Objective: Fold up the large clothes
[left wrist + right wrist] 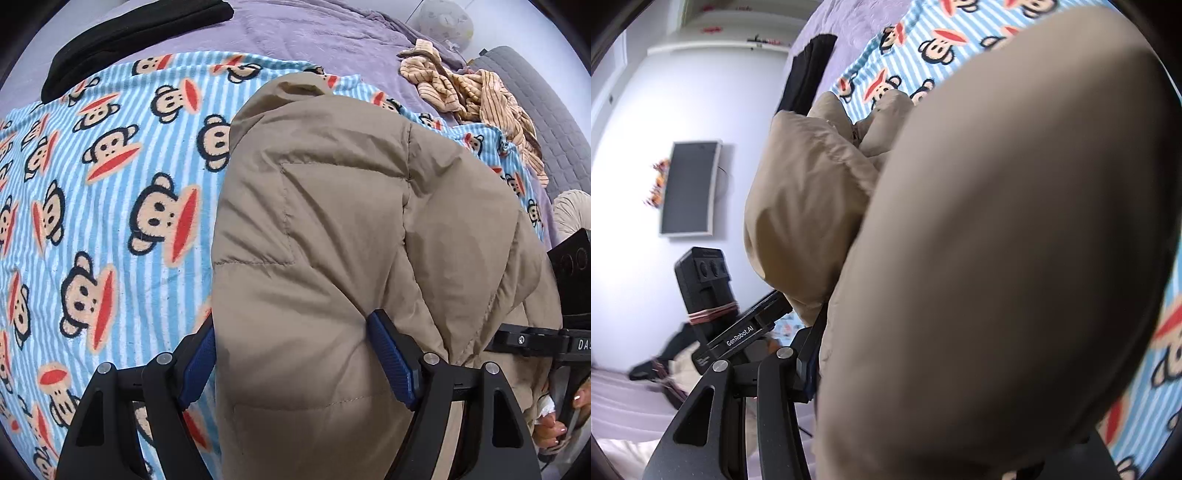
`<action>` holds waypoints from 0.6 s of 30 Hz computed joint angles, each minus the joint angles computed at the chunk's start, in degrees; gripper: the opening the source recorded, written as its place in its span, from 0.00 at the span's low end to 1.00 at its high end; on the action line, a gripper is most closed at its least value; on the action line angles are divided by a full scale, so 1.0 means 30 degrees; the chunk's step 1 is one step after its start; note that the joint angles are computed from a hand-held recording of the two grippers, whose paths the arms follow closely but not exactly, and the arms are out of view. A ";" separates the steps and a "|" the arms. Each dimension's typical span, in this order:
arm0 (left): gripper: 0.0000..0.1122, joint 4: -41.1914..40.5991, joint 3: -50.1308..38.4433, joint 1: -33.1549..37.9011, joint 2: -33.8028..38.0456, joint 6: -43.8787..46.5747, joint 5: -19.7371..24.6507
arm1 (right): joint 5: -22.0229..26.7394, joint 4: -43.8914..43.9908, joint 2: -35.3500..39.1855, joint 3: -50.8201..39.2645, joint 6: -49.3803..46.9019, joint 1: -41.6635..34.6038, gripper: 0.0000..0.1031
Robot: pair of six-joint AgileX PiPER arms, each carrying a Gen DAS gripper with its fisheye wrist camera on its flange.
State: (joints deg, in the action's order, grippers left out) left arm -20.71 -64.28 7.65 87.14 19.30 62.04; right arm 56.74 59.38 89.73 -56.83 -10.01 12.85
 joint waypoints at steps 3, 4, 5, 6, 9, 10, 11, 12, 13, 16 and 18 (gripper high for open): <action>0.71 0.0161 0.0910 -0.0910 -0.0585 -0.0425 -0.1057 | 0.0385 -0.3278 0.0550 -0.1180 0.2358 0.0087 0.56; 0.71 0.0189 0.1068 -0.1126 -0.0678 -0.0472 -0.1241 | 0.0688 -0.3646 0.0208 -0.0846 0.2574 -0.0358 0.58; 0.71 0.0152 0.1217 -0.1209 -0.0705 -0.0416 -0.1409 | 0.0900 -0.3859 -0.0218 -0.0416 0.2587 -0.0785 0.61; 0.71 0.0168 0.1268 -0.1398 -0.0685 -0.0597 -0.1539 | 0.1106 -0.4394 -0.0861 0.0129 0.2783 -0.1289 0.70; 0.71 0.0059 0.1311 -0.1460 -0.0691 -0.0838 -0.1538 | 0.1312 -0.5510 -0.2975 0.2311 0.2916 -0.3380 0.80; 0.73 -0.0046 0.1349 -0.1358 -0.0647 -0.0834 -0.1502 | 0.1521 -0.4930 -0.3333 0.3238 0.2252 -0.4418 0.80; 0.73 -0.0226 0.1430 -0.1209 -0.0686 -0.0843 -0.1361 | 0.1725 -0.3958 -0.3468 0.4306 0.1378 -0.5610 0.80; 0.73 -0.0419 0.1450 -0.1029 -0.0594 -0.0855 -0.1286 | 0.1802 -0.2748 -0.3300 0.5362 0.0321 -0.6671 0.80; 0.73 -0.0501 0.1481 -0.0912 -0.0556 -0.0955 -0.1245 | 0.1827 -0.1142 -0.2734 0.6358 -0.1287 -0.7516 0.80; 0.73 -0.0081 0.1419 -0.1126 -0.0629 -0.1966 -0.1199 | 0.1532 0.3792 0.0022 0.8069 -0.5769 -0.7926 0.77; 0.73 0.0686 0.1224 -0.1694 -0.0748 -0.3466 -0.1246 | 0.0893 0.5955 0.1263 0.7594 -0.6600 -0.6466 0.60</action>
